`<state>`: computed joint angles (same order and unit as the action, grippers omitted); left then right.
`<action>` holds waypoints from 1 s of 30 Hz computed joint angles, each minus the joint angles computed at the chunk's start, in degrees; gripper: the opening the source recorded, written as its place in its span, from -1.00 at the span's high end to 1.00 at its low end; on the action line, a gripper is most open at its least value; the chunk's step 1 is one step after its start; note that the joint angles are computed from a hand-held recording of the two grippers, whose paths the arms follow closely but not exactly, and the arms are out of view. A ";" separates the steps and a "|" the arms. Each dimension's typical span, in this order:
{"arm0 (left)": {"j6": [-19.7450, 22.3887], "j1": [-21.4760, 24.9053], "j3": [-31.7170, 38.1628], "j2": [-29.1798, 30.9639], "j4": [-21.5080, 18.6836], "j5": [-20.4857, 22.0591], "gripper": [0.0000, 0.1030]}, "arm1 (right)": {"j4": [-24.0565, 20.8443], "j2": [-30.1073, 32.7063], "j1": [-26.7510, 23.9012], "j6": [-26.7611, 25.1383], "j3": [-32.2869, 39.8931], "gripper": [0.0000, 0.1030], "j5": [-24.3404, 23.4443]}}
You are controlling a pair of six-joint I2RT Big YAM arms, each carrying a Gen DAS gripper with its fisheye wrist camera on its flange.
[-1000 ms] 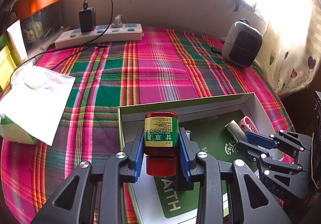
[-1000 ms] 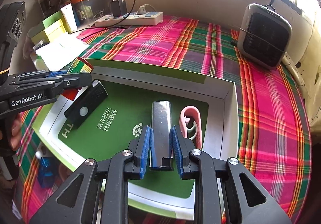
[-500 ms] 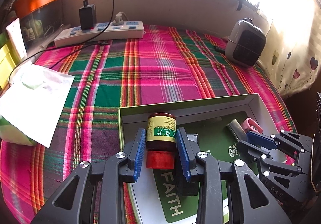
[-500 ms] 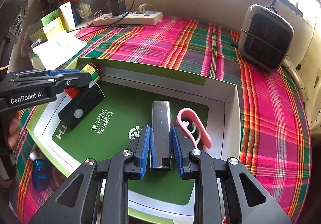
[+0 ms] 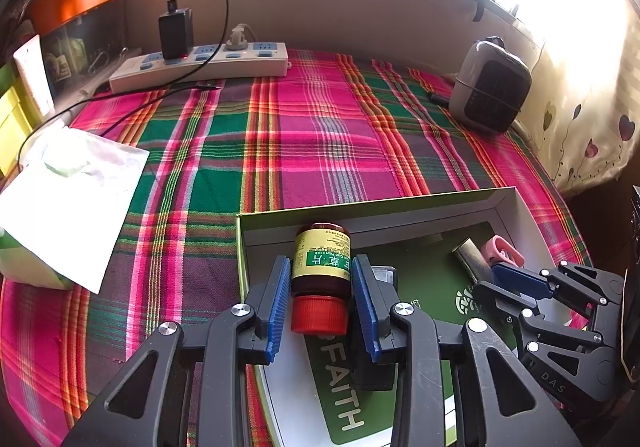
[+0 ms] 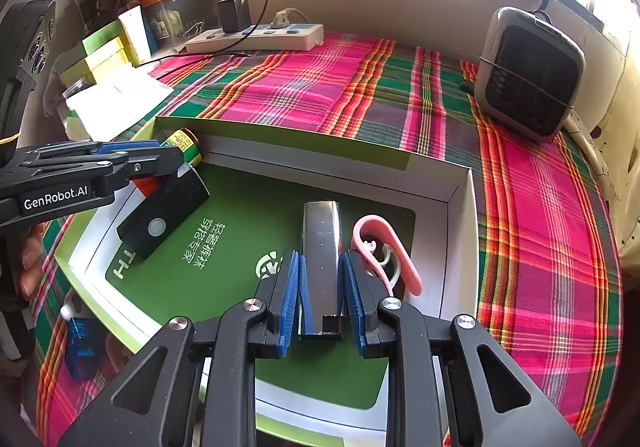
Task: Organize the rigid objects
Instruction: 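Lower the bottle and silver bar into the green box lid and open both grippers, then move the left gripper to the blue USB stick while the right gripper approaches the green-topped knob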
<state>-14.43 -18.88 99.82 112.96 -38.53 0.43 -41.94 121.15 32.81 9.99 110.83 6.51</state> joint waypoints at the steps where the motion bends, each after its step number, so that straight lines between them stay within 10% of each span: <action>1: -0.05 0.00 -0.17 -0.14 0.07 0.04 0.40 | 0.17 -0.13 -0.01 0.17 -0.19 0.53 -0.15; 30: 0.03 -1.61 -19.45 -16.03 10.10 -0.75 0.22 | 15.35 -16.16 -0.01 7.46 -22.96 0.21 -1.58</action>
<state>-14.40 -20.49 80.37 96.94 -28.43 -0.32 -26.59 104.99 32.81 17.45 87.87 4.92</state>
